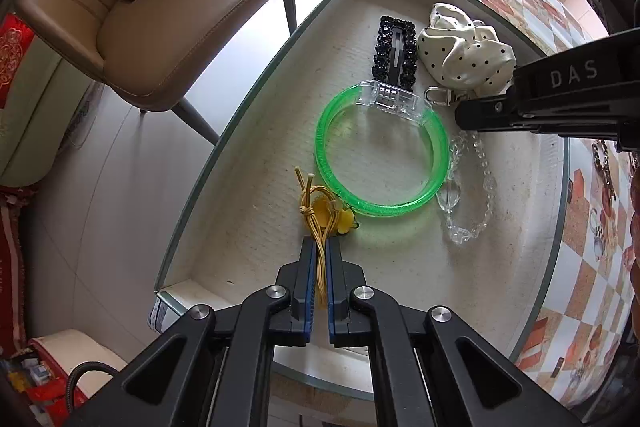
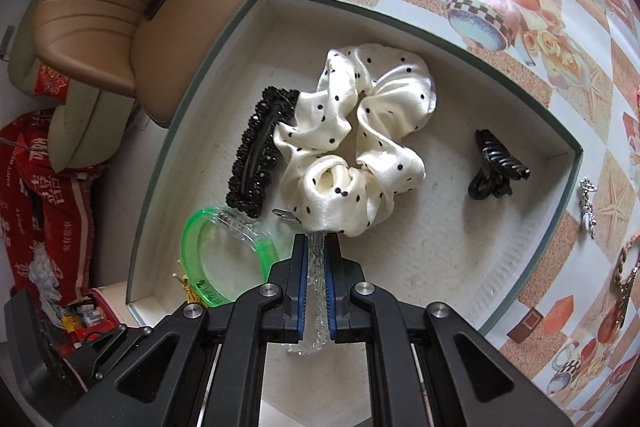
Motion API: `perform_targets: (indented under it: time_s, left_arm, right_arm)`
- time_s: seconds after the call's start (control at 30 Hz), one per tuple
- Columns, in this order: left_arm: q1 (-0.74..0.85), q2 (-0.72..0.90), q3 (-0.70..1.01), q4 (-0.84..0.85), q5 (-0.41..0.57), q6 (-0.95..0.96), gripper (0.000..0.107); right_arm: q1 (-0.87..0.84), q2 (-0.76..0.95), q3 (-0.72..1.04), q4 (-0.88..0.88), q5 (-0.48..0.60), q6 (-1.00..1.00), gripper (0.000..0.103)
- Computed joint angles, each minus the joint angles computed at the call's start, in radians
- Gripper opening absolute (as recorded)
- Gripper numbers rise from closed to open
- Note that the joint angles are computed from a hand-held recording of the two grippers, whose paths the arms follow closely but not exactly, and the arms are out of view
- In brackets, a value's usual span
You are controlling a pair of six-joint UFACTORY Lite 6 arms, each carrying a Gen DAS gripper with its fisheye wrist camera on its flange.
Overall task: Organize jewelry
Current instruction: 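Open both tools to drop the hair tie and bracelet into the tray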
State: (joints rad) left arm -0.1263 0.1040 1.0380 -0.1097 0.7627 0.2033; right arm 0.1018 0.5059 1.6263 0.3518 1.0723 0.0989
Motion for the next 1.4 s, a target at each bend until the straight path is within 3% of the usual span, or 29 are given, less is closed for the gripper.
perform_targets:
  time_s: [0.27,0.33,0.4,0.47,0.8,1.07,1.13,1.17,1.2,1.3,1.33,1.37,1.4]
  left_arm:
    - [-0.047,-0.015,0.003,0.059,0.013,-0.069,0.007]
    - [-0.058,-0.027,0.004,0.07,0.022,-0.085,0.007]
    - [-0.068,-0.044,0.003,0.08,0.03,-0.097,0.007]
    - [-0.08,-0.063,0.0,0.095,0.04,-0.116,0.007]
    - [-0.088,-0.123,0.043,0.111,0.122,-0.133,0.007]
    - [-0.086,-0.166,0.087,0.104,0.196,-0.092,0.007]
    - [-0.093,-0.171,0.1,0.109,0.213,-0.087,0.007]
    - [-0.098,-0.175,0.109,0.105,0.224,-0.078,0.007]
    - [-0.109,-0.18,0.117,0.104,0.235,-0.072,0.007]
    - [-0.131,-0.178,0.143,0.096,0.256,-0.051,0.007]
    - [-0.142,-0.176,0.151,0.097,0.261,-0.051,0.026]
    - [-0.157,-0.172,0.162,0.101,0.268,-0.057,0.052]
    - [-0.182,-0.171,0.175,0.126,0.27,-0.089,0.102]
  right_arm:
    - [0.017,0.006,0.019,-0.006,0.021,0.026,0.01]
    - [0.022,-0.009,-0.002,-0.003,0.016,0.033,0.016]
    - [0.011,-0.029,-0.012,0.002,0.022,0.024,0.035]
    - [0.003,-0.055,-0.024,0.011,0.023,0.014,0.044]
    - [-0.063,-0.166,-0.043,0.039,0.08,0.002,0.056]
    - [-0.162,-0.281,-0.085,0.055,0.147,-0.018,0.059]
    - [-0.186,-0.312,-0.102,0.056,0.165,-0.025,0.065]
    - [-0.186,-0.329,-0.114,0.057,0.168,-0.019,0.077]
    - [-0.189,-0.353,-0.133,0.059,0.17,-0.012,0.082]
    - [-0.247,-0.433,-0.213,0.066,0.189,-0.038,0.082]
    - [-0.267,-0.457,-0.238,0.069,0.194,-0.045,0.082]
    - [-0.293,-0.484,-0.267,0.072,0.202,-0.054,0.082]
    - [-0.314,-0.506,-0.291,0.073,0.206,-0.058,0.082]
